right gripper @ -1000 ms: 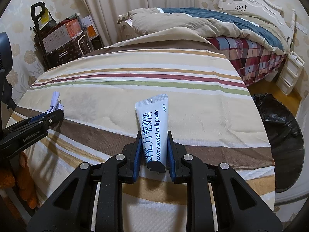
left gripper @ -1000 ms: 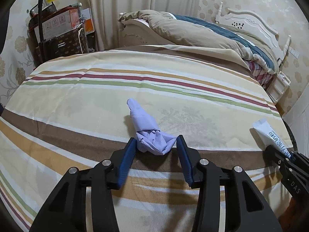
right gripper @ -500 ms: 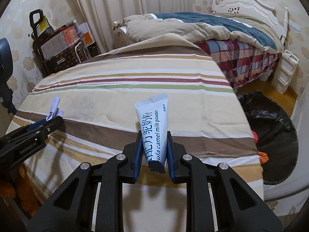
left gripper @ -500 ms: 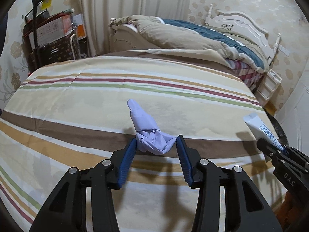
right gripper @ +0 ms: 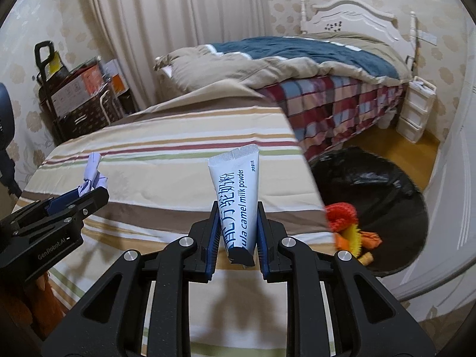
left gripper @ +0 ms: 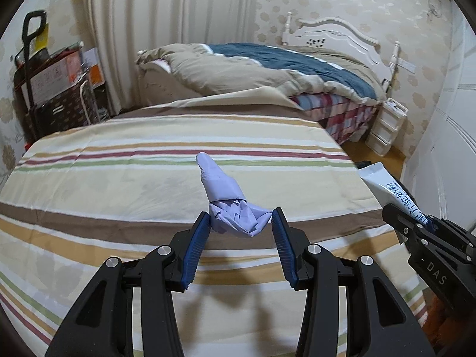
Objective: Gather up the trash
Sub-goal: 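Carry the lavender cloth and white tube with both tools over the bin, then open both tools to drop the cloth and tube into the bin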
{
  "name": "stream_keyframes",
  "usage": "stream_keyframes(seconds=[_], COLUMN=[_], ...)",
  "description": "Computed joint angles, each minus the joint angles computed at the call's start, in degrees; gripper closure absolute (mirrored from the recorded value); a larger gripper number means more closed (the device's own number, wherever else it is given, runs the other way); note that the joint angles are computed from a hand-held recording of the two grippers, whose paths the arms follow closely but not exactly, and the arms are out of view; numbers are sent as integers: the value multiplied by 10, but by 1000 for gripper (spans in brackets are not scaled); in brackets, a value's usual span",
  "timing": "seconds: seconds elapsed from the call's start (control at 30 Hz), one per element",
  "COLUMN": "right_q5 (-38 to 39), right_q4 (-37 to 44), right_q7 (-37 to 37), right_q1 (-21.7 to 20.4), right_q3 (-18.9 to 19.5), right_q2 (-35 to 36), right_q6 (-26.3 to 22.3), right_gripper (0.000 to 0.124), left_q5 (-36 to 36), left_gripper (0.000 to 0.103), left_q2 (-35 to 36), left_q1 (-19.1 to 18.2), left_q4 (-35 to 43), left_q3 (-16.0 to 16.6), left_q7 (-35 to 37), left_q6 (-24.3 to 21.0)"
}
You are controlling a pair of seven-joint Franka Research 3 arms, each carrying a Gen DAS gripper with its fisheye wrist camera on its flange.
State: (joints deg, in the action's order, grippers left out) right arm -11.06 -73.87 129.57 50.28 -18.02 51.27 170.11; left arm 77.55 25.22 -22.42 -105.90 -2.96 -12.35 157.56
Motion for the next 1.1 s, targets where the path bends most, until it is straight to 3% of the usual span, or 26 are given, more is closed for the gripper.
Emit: stream_keyframes(seconds=[0.3,0.63,0.8,1.1], right_q5=[4,57,79,87], right_q4=[-100,-151,-148,-110], right_q7=[64,76,72,81], right_q1=[53,90,83,33], right_q3=[-97,-180,-196,-178], right_q2=[-39,-36,-24,0], right_q6=[54,77,73,45], right_gripper=[103,103,103,103], left_q5=[-19,-95,-156,-295], left_gripper=[58,57,57,57], left_q2=[43,136,202,344], left_q1=[-31,-71,-89,-106], left_q4=[75,212,306,518], left_q3=[-2,10,18,13], left_q7=[58,174,256,423], left_q6=[-11,-1,-5,-58])
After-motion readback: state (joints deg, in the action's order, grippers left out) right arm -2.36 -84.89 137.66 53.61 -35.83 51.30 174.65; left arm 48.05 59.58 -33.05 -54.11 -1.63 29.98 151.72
